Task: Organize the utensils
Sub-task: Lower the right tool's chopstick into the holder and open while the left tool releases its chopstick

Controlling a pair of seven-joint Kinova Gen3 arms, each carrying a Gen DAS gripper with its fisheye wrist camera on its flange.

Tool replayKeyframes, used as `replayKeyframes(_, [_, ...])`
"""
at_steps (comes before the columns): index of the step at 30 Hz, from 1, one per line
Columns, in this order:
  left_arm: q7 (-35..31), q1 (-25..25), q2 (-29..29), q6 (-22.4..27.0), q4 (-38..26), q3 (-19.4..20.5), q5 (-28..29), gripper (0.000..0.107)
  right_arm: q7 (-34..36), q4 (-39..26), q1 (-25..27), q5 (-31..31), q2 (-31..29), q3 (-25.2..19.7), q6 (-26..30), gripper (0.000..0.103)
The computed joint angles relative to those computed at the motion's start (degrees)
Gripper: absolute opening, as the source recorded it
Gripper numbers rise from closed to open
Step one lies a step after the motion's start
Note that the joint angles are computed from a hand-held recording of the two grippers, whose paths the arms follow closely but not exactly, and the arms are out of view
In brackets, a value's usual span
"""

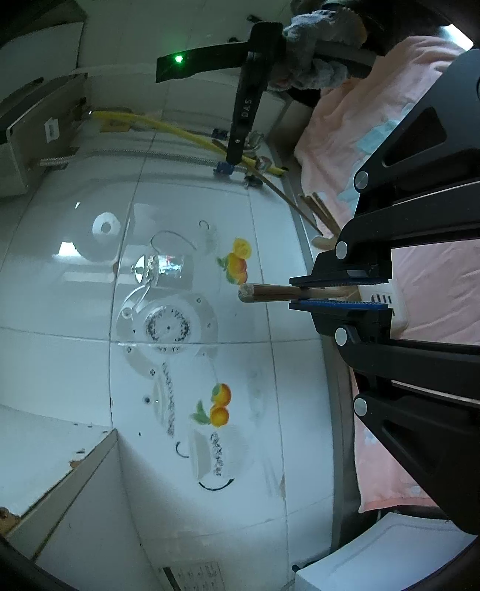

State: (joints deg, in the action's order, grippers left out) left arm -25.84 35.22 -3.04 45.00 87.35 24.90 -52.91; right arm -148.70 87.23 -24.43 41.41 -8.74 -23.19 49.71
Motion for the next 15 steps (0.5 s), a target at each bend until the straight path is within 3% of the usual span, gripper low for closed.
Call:
replayKeyframes(6, [0.03, 0.37, 1.89, -0.31, -1.07, -0.95, 0.23, 0.005, 1.8, -1.15, -1.51, -1.85, 2.43, 1.29, 0.39, 0.007])
replayKeyframes(11, [0.16, 3.67, 5.16, 2.85, -3.7, -2.8, -2.74, 0.005, 3.37, -1.46, -3.3, -2.75, 3.85, 2.75, 0.92, 0.006])
replayKeyframes(15, [-2.98, 5.36, 7.55, 3.34, -6.18, -5.7, -0.02, 0.005, 4.09, -1.54, -4.46, -2.96, 4.77, 3.85, 1.14, 0.007])
